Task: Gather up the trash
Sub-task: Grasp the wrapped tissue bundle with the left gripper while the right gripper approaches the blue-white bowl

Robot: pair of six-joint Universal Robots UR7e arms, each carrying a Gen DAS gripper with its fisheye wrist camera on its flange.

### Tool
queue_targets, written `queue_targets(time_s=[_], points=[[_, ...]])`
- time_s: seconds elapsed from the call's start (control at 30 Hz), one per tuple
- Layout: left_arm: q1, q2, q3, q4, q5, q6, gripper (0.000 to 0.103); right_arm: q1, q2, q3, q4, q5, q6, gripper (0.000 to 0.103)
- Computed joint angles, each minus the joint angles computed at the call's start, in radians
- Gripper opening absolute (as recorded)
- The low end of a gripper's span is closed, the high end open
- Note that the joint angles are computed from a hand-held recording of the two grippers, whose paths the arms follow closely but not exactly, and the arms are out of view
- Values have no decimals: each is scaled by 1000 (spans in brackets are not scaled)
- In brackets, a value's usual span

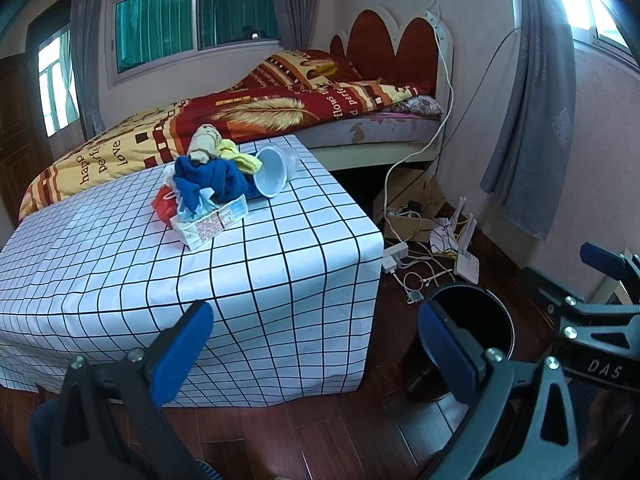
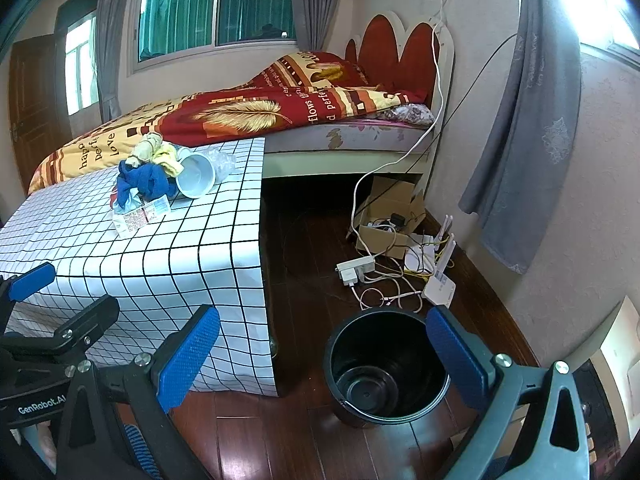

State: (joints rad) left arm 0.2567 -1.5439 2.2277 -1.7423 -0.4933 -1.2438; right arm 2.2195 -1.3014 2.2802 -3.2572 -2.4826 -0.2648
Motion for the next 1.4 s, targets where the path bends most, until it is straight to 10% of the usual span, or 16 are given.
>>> queue_targets(time_s=[0.53, 1.03, 1.4], points=[[134, -90, -11, -74, 93, 131, 102, -63, 46, -58, 5, 170, -57, 103], [400, 58, -118, -866, 176, 820, 84, -139, 384, -463, 51, 334, -215, 87], [538, 213, -271, -1044, 105, 1074, 77, -209, 613, -801, 244, 405, -233, 77]])
